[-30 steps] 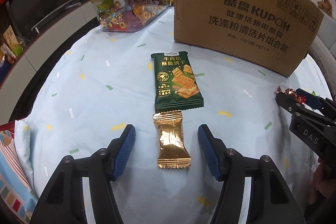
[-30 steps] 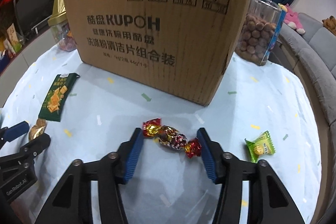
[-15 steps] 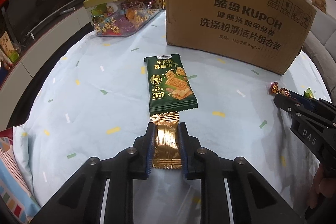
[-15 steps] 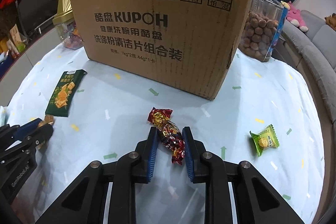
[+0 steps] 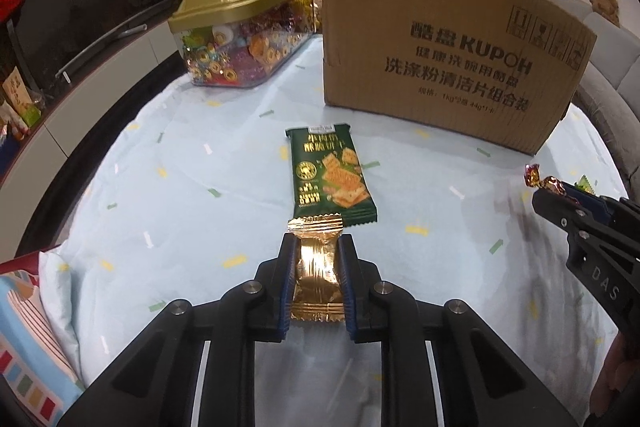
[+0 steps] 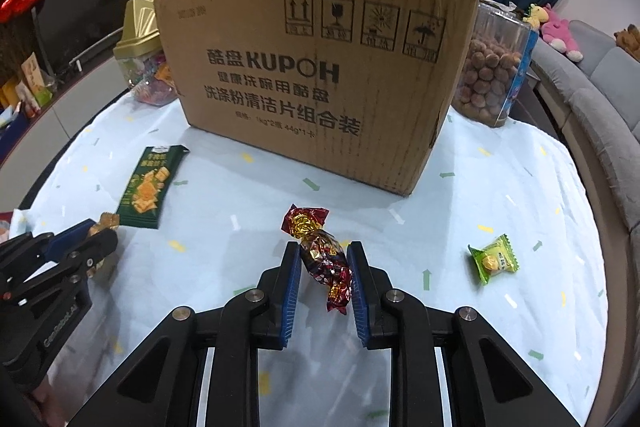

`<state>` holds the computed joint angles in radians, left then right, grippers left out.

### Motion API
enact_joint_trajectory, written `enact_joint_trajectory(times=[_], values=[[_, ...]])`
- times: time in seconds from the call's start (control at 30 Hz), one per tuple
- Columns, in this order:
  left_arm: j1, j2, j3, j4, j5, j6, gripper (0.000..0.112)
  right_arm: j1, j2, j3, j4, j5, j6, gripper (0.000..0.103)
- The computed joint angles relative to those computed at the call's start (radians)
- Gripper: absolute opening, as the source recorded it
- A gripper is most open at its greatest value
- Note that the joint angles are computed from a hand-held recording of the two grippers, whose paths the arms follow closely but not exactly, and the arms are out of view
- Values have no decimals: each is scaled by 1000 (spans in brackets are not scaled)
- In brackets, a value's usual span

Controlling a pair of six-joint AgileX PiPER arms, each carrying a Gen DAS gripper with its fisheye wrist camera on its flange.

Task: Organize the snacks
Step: 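Carry the gold sweet with the left tool while the right tool carries the red-gold candy into the box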

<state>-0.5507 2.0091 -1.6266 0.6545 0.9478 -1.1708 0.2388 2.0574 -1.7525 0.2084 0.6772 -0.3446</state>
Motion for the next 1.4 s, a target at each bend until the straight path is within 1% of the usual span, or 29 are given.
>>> enact_joint_trajectory(times=[0.47, 0.77, 1.0, 1.17, 1.4], values=[[-15, -82, -5, 22, 28, 3, 21, 25, -140, 77, -61, 19, 126, 25], [-27, -141, -16, 45, 51, 9, 21, 51, -224, 93, -133, 39, 216, 25], [-36, -182, -23, 49, 60, 20, 21, 73, -275, 81, -198, 77, 297, 25], [-15, -184, -80, 8, 67, 78, 21, 84, -283, 26, -232, 125, 347, 25], [1, -143, -236, -49, 113, 216, 21, 95, -278, -72, -256, 174, 376, 25]])
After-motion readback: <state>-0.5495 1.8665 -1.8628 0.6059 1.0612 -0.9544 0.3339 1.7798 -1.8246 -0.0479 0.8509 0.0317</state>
